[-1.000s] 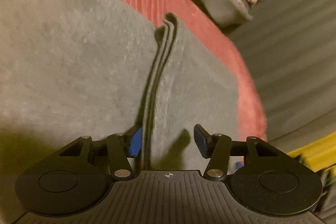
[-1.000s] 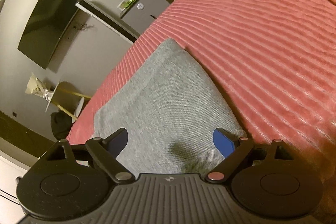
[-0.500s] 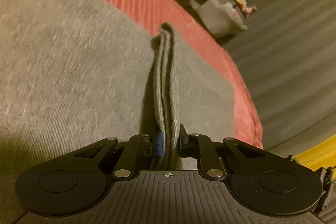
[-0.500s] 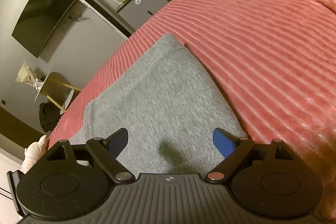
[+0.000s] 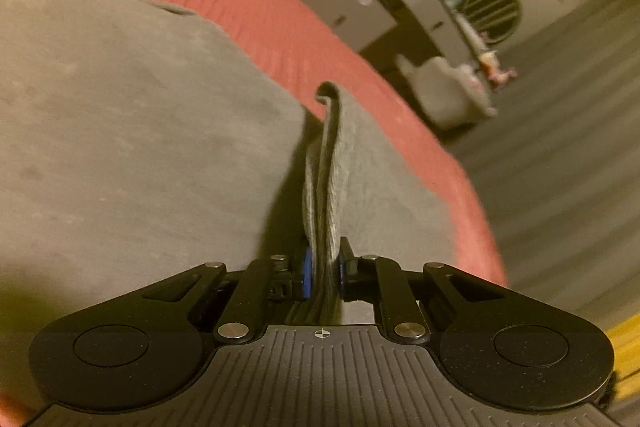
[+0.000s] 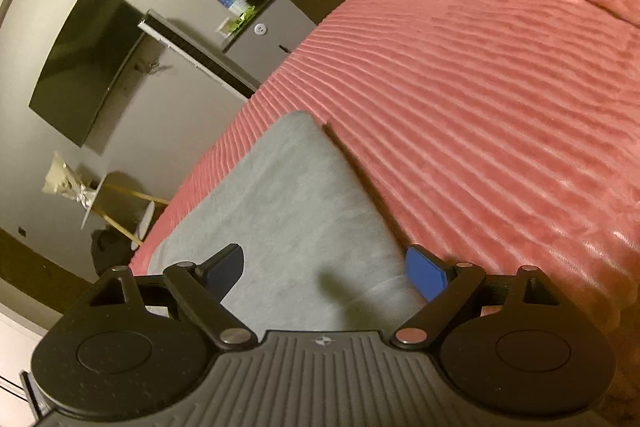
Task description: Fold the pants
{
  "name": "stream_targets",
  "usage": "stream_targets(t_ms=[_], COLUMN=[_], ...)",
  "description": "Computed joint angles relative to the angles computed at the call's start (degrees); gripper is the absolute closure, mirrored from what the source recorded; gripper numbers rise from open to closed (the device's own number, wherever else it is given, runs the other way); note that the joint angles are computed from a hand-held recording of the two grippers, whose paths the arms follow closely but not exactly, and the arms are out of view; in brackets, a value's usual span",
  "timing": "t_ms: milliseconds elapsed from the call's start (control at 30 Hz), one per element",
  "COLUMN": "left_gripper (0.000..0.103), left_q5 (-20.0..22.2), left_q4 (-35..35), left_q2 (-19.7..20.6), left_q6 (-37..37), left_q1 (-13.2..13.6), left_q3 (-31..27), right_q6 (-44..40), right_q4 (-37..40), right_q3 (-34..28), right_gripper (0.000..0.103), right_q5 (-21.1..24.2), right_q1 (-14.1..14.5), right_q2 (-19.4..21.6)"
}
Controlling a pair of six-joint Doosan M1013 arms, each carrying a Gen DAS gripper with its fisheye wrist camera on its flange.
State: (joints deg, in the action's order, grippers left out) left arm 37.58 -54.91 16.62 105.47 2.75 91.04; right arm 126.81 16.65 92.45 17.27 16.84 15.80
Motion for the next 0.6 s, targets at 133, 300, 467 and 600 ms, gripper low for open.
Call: stream_targets(t_ms=[133, 300, 467, 600], left_gripper=[0.087, 0.073, 0.048, 0.044], left_q5=[-0.5, -4.3, -0.8, -0.9], left_q4=[11.7, 21.5, 8.6, 11.2], left_q2=[-1.1, -2.0, -0.6, 0.8], left_q6=[-5.3, -17.0, -8.2, -7.1], left_q1=[-1.3, -1.9, -0.1, -1.5], left_q3=[-0.4, 0.5, 0.2, -1.9], right_q6=[-2.1, -10.2, -12.3, -12.3], right_q4=[0.5, 5.6, 9.0, 10.4], right_q3=[-0.9, -1.7, -2.3, -2.5], right_gripper=[0.014, 0.014, 0.014, 0.014], right_q5=[1.7, 2.8, 4.4, 5.2], right_q1=[0.0, 0.1, -0.3, -0.5], right_q2=[0.5, 1.0, 1.5, 1.7])
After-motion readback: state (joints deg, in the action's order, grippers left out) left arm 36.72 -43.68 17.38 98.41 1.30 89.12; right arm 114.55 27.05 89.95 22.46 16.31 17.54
